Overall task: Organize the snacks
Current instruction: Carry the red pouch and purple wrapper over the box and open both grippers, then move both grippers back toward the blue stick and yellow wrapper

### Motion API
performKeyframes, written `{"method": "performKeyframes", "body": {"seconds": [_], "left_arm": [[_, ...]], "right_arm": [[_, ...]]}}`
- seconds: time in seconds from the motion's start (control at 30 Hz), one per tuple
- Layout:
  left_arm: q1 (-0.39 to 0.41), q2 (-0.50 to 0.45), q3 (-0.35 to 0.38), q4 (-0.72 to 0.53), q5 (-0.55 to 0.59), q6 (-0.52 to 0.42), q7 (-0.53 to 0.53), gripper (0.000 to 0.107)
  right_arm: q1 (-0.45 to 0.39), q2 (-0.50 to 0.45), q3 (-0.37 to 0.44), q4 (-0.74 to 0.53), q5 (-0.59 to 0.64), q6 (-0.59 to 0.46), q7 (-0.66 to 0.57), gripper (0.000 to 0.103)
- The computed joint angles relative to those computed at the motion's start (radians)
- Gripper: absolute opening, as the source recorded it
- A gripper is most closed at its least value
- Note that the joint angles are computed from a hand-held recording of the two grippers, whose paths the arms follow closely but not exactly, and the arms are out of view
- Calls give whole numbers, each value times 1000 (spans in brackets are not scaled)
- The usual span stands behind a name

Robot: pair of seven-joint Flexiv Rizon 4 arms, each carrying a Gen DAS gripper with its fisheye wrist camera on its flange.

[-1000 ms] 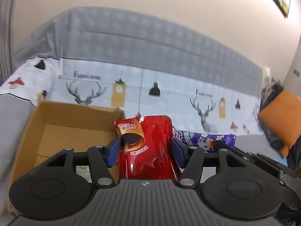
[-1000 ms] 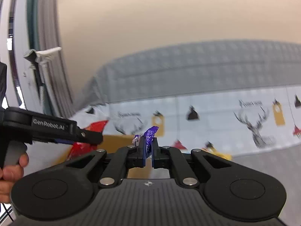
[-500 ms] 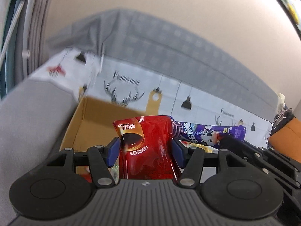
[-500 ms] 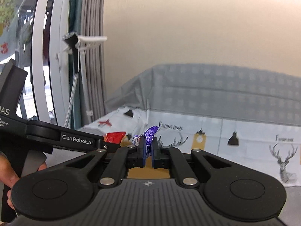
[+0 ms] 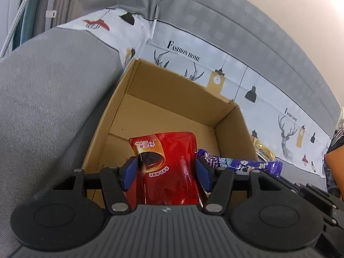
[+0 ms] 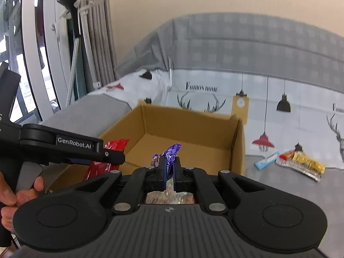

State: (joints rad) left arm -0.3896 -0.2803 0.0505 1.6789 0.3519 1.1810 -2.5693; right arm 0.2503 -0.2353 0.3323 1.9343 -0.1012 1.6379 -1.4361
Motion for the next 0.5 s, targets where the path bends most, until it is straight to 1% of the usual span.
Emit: {"method": "performKeyframes", "body": {"seconds": [0.07,0.1,0.13,0.17,0.2,0.23,0.27,0.3,0.33,0.37,0.43,0.5], "left_arm": [[5,-7,-2,4,-9,3,4,63],[9,-12,-4,7,-11,13,12,65],[8,-21,-5,-3,-6,1,35,72],[-4,-33,-2,-32,6,-61,58,78],[-19,-43,5,-64,28,-124,65,90],[-27,-46,6,-79,40,-156,66,97],[-22,-43,0,-73,33,-149,68,100],[-15,-37,-8,-61,19,-128,71,103],[-16,-30,-9,-58,19,-122,64,103],[-19,-26,-9,-61,22,-127,61,103],[-21,-20,-15,-70,20,-135,62,103],[-27,-17,-22,-89,21,-157,61,103]], "right_arm": [[10,-13,-8,-5,-6,-7,4,6],[3,-20,1,-12,-5,-16,-2,6],[24,-23,-19,-14,-5,-24,-10,11],[63,-21,-72,0,-69,-30,25,19],[91,-17,-114,12,-144,-57,72,49],[100,-15,-124,14,-154,-73,79,71],[90,-17,-101,13,-99,-60,33,74],[79,-17,-89,21,-87,-35,35,74],[87,-11,-102,27,-91,-37,52,74],[74,-9,-89,23,-82,-52,53,74],[24,-8,-32,12,-28,-68,26,75],[12,3,-22,15,8,-76,32,75]]}}
